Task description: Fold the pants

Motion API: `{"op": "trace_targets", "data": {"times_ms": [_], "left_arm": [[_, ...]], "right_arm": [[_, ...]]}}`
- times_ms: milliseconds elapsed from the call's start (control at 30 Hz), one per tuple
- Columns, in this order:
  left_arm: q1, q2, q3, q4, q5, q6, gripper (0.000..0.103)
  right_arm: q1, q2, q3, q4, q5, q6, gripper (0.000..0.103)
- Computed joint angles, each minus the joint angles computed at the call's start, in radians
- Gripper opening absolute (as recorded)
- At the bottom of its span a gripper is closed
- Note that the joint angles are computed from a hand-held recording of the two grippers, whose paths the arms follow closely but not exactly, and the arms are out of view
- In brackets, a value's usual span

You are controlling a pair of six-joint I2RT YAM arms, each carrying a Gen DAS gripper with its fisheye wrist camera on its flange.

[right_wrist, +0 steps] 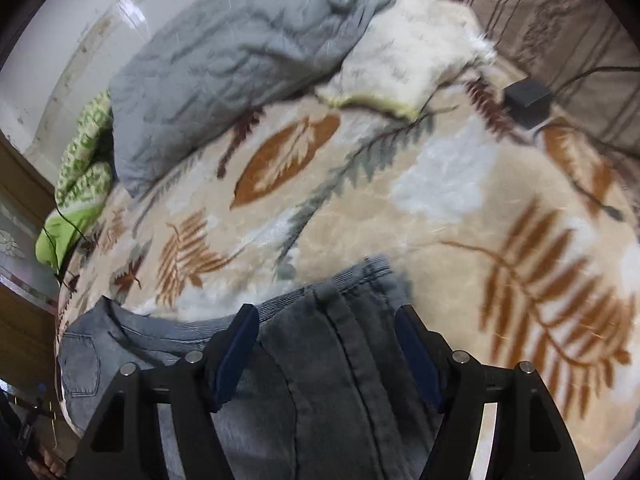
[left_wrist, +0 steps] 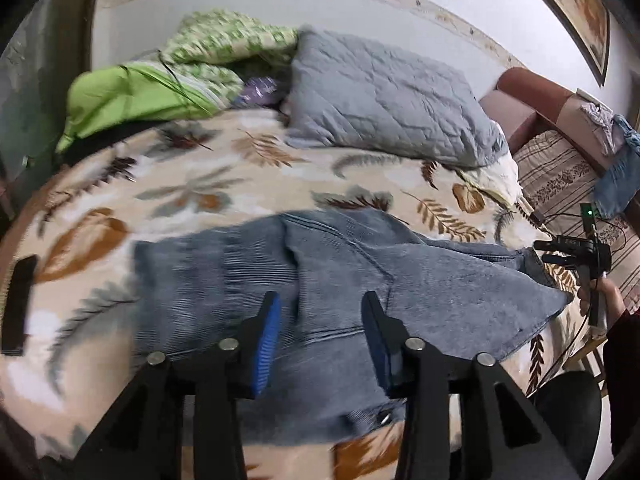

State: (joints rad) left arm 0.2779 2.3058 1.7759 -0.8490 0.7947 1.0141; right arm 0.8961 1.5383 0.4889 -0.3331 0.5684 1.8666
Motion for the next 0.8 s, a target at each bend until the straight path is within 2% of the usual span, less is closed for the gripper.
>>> {"op": "trace_targets", "data": {"times_ms": [33,67,100,133,200,233,300,467,533,567,633,667,700,733,800], "left_arm": [[-0.019,0.005,-0.017,0.026,-0.013,-0.019,0.058],[-0.041,0.002,-0.052,0.079,-0.046,-0.050,0.059],[-0.064,0.001,-0.087,0.133,-0.097,-0.075,0.059],[-0.079,0.008,-0.100,0.155,-0.126,-0.082,0.059],[-0.101,0.005,-0.168,0.242,-0.199,-0.091,0.059],[-0.105,-0.005,-0.213,0.297,-0.228,-0.081,0.059],[-0.096,-0.041,-0.300,0.387,-0.224,-0.042,0.059],[-0.062,-0.056,-0.330,0.382,-0.223,0.026,0.059],[-0.045,-0.061,-0.346,0.382,-0.215,0.049,0.059],[-0.036,-0.061,-0.352,0.384,-0.215,0.062,0.060],[-0.032,-0.062,-0.369,0.407,-0.220,0.076,0.060],[-0.029,-0.065,-0.378,0.414,-0.218,0.079,0.060],[-0.029,-0.066,-0.379,0.414,-0.217,0.077,0.060],[-0.029,-0.062,-0.371,0.404,-0.216,0.074,0.060],[-0.030,-0.054,-0.356,0.388,-0.218,0.066,0.061]], "right_arm": [[-0.027,0.024,-0.002,0.055,-0.017,-0.055,0.073],[-0.039,0.042,0.001,0.086,-0.017,-0.090,0.073],[-0.035,0.067,0.025,0.075,-0.004,-0.110,0.066],[-0.036,0.100,0.064,0.041,-0.001,-0.133,0.051],[-0.065,0.173,0.158,-0.066,-0.048,-0.170,0.030],[-0.074,0.191,0.183,-0.103,-0.060,-0.177,0.024],[-0.076,0.194,0.203,-0.158,-0.053,-0.174,0.017],[-0.024,0.103,0.194,-0.313,0.052,-0.046,0.017],[0.009,0.084,0.211,-0.442,0.102,0.062,0.015],[0.012,0.063,0.195,-0.453,0.115,0.095,0.015],[0.013,0.002,0.105,-0.418,0.113,0.180,0.015],[0.009,-0.015,0.069,-0.380,0.107,0.183,0.015],[0.016,-0.034,0.031,-0.320,0.105,0.171,0.015],[0.042,-0.078,-0.033,-0.198,0.130,0.135,0.015],[0.083,-0.114,-0.069,-0.089,0.149,0.099,0.015]]}}
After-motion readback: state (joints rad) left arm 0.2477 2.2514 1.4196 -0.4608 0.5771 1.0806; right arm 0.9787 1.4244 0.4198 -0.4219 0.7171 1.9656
